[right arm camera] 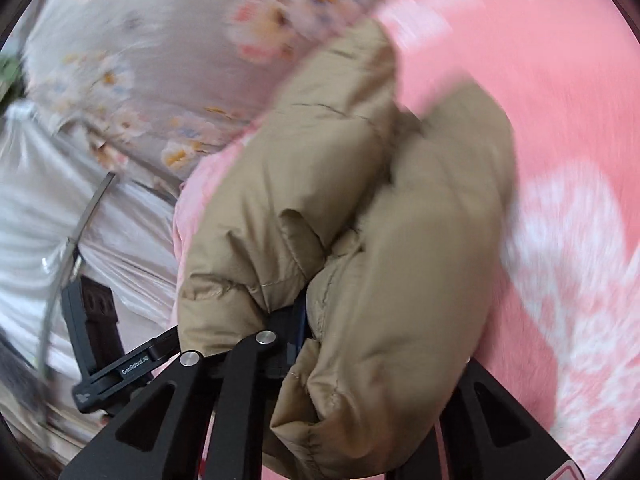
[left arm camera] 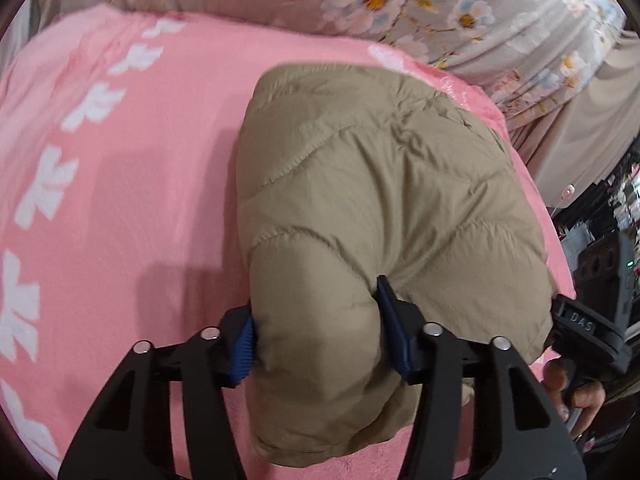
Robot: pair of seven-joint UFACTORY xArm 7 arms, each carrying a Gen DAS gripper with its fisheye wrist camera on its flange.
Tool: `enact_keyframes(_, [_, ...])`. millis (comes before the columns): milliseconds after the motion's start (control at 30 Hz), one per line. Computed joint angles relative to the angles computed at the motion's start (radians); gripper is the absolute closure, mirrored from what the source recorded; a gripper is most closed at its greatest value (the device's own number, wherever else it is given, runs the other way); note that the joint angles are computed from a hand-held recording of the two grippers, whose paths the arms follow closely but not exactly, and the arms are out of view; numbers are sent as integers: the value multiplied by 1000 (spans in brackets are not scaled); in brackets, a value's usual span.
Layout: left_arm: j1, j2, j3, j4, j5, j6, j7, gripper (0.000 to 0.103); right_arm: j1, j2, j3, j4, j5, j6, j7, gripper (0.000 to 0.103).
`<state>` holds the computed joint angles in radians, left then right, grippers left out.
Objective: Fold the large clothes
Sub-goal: 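Grip the khaki bundle with both grippers and lift it off the blanket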
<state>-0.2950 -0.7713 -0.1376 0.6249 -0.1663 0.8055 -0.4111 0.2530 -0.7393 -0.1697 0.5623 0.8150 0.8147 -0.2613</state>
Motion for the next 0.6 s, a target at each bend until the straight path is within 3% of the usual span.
enact_keyframes(133, [21, -15, -24, 56, 62, -21, 22, 61, 10, -12, 65, 70, -56, -72, 18, 88])
enact_keyframes(600, [87, 38, -7, 224, 151, -110, 115, 67, 157, 64, 78, 203, -127, -311, -14, 89])
